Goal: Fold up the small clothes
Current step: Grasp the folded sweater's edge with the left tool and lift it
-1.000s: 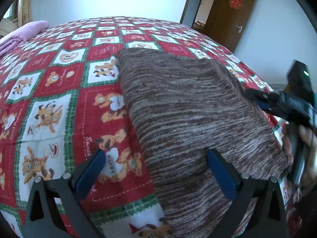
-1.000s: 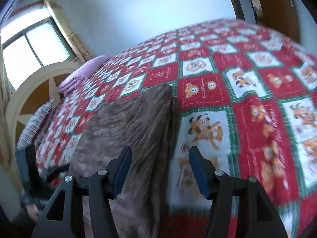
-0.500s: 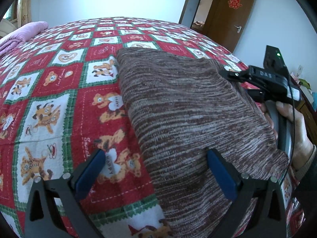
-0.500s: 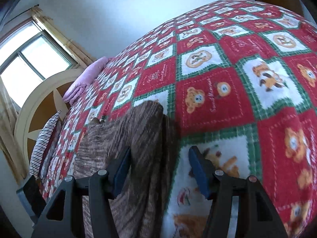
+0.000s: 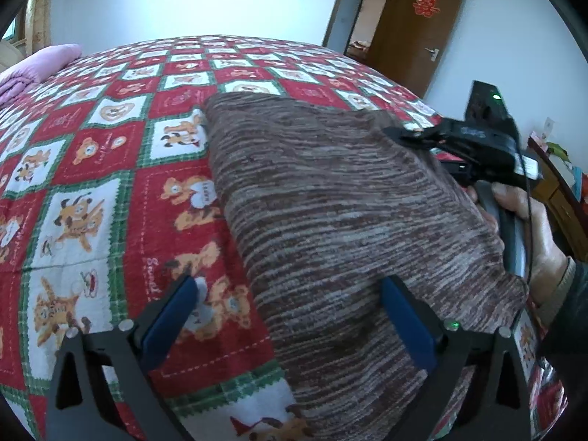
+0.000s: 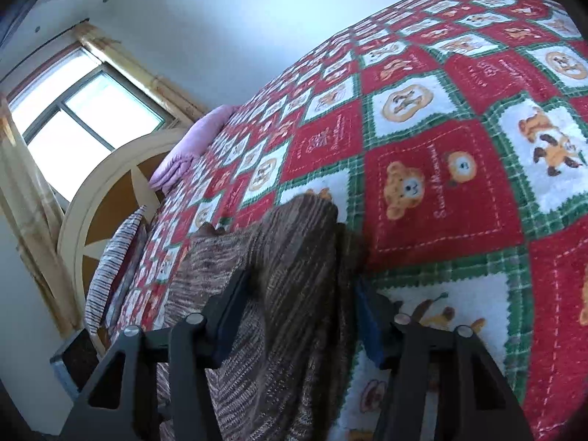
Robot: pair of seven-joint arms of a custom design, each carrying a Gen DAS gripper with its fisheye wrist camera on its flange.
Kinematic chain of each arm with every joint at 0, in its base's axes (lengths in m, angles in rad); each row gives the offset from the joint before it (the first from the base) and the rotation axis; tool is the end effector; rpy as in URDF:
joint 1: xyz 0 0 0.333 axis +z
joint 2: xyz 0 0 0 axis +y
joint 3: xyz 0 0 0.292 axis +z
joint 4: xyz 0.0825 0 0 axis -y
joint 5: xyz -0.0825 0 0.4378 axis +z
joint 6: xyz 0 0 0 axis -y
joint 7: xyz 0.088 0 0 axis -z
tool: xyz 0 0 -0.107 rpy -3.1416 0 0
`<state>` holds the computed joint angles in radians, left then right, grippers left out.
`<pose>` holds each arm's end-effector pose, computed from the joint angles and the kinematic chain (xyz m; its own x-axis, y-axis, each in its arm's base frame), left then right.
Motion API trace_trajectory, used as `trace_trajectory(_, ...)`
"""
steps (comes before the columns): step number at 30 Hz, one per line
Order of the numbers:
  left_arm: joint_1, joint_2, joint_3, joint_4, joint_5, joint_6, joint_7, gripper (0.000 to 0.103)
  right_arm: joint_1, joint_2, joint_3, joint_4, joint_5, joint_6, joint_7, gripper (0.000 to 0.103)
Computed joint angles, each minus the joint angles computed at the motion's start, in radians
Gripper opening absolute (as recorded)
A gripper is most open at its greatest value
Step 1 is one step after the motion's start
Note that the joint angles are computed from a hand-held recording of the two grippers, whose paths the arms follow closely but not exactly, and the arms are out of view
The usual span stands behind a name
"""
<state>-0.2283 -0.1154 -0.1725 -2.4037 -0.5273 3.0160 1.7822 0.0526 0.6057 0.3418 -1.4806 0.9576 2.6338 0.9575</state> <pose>0.5326 -0.1855 0.3777 -0.2002 -0.9516 0.2333 -0.7722 0.0067 -0.6353 0.7448 0.2367 0.3447 0.3224 -0.7101 -0.6260 -0.8412 0.0883 -0.5334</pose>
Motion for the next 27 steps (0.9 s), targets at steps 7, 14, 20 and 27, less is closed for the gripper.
trace_trajectory(7, -0.033, -0.001, 0.020, 0.013, -0.110, -0.019, 0.121, 0.088, 0.000, 0.004, -0.005, -0.001, -0.012, 0.002, 0.033, 0.035)
trace_trajectory(14, -0.032, -0.020, 0.003, 0.011, -0.125, -0.028, 0.166, 0.045, 0.021, -0.043, -0.010, -0.057, -0.036, 0.057, 0.069, 0.025)
trace_trajectory(20, 0.024, -0.079, -0.044, -0.034, 0.106, -0.023, -0.022, 0.025, 0.013, -0.121, 0.021, -0.142, 0.016, 0.124, 0.025, 0.022)
trace_trajectory(27, -0.057, -0.208, 0.022, -0.122, 0.037, -0.030, 0.025, 0.024, 0.048, -0.250, 0.009, -0.258, 0.137, 0.139, -0.066, 0.022)
